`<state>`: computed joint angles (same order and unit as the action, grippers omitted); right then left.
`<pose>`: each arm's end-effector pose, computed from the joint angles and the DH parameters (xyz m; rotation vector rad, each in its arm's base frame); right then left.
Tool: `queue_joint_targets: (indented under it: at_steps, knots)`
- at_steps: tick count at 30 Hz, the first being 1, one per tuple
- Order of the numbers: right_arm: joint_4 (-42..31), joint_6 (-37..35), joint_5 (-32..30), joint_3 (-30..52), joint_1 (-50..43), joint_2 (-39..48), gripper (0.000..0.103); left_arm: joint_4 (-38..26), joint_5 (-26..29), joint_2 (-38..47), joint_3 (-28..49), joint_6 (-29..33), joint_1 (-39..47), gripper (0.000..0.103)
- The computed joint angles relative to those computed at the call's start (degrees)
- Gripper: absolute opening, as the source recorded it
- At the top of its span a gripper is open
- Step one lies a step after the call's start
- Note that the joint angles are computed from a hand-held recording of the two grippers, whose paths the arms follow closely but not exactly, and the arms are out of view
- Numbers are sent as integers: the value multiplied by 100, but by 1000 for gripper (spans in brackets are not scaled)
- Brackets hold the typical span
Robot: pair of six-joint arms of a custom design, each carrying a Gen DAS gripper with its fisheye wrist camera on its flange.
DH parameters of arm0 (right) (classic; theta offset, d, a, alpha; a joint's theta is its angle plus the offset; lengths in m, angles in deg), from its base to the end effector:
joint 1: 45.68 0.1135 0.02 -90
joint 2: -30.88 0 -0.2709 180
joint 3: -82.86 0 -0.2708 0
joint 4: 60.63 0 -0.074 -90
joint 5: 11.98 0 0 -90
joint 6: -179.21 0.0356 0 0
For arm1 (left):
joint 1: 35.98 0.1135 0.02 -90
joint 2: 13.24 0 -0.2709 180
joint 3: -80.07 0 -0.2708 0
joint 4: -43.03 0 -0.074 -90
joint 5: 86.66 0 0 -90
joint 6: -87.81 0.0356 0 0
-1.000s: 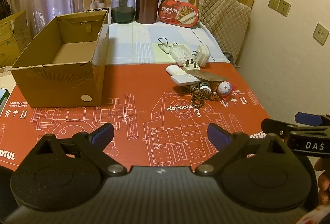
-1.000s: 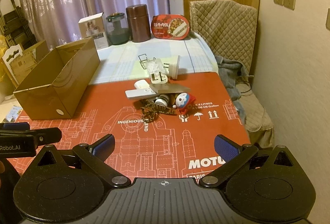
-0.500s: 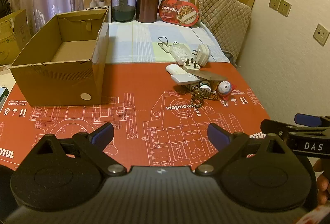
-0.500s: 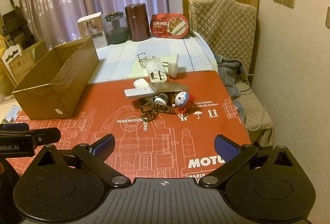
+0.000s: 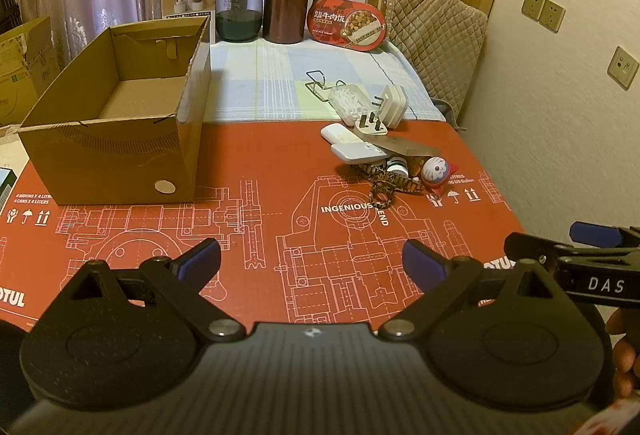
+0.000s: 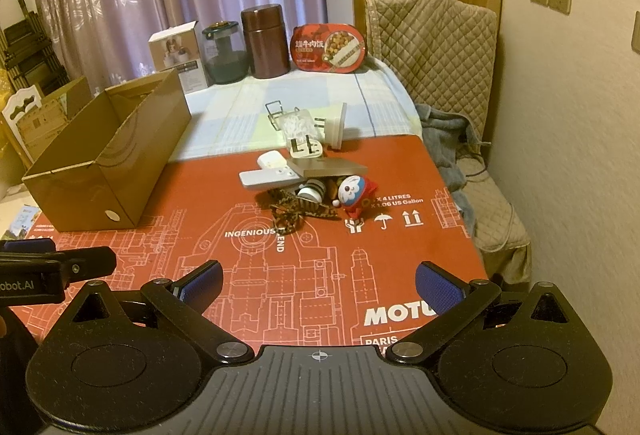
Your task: Organize rigid objects
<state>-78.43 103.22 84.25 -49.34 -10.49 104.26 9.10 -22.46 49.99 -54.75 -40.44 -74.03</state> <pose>0.2198 0.1503 0.1810 -0.3764 2.3118 0.3041 0.1834 -0.1239 0.1879 -0.1898 2.3529 -0.0770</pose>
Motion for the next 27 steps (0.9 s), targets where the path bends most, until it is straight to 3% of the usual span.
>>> queue_joint_targets:
  at_steps: [21, 27]
  knots:
    - [101, -37, -38, -9, -70, 99, 100, 83, 50, 62, -11, 11, 39, 95]
    - [104, -39, -119, 22, -148, 90, 100, 298, 292, 145, -26, 163, 182, 93]
